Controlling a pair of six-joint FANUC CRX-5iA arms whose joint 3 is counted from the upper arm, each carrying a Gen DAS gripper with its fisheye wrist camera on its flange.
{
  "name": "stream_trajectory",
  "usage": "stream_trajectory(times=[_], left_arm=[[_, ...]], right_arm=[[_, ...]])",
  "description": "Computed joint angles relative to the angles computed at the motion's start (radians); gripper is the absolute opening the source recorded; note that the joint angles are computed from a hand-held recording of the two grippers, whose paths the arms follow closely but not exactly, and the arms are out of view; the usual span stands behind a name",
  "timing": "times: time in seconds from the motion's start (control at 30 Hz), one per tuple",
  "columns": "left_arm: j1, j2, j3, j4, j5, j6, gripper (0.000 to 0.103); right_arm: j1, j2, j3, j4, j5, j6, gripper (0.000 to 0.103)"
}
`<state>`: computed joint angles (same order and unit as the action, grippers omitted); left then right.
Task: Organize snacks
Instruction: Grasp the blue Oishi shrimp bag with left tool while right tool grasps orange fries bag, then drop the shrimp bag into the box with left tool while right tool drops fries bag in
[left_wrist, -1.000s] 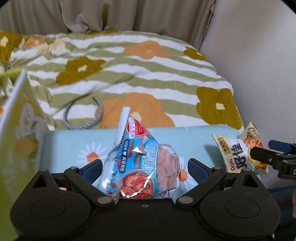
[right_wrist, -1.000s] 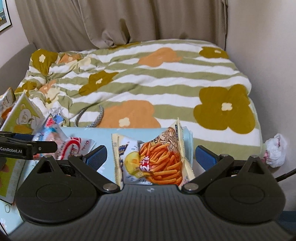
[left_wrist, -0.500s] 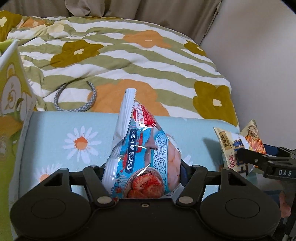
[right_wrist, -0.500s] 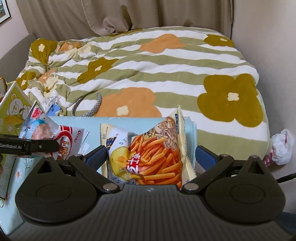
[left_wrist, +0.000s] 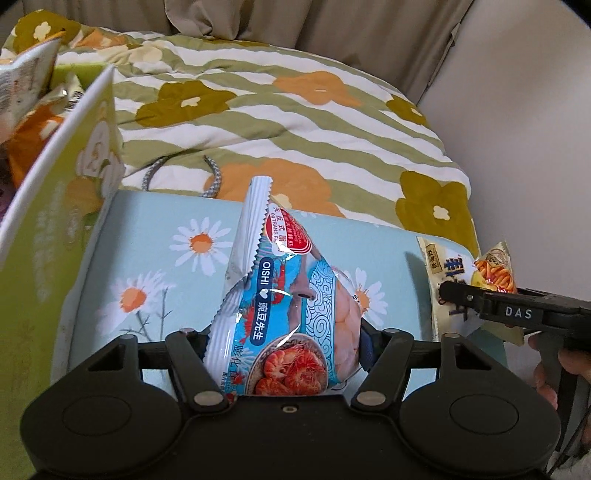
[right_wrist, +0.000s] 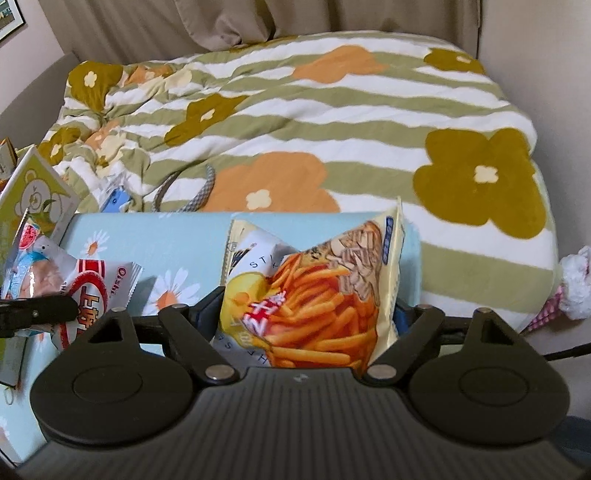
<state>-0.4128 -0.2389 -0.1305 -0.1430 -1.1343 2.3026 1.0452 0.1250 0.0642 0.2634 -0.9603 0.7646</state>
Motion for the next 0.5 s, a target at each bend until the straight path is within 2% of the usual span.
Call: stream_trajectory(times=[0.17, 0.5], left_arm=[[-0.027, -0.028, 0.006, -0.036, -0.009, 0.038, 0.07], [-0.128, -0.101, 0.077, -0.161, -0.07, 0.14, 0.07]], right_arm=[[0.012, -0.018, -0.012, 0.008, 0.009, -0.024, 0.084], [0.089, -0.092, -0.031, 0.11, 0.042, -0.107, 0.083]])
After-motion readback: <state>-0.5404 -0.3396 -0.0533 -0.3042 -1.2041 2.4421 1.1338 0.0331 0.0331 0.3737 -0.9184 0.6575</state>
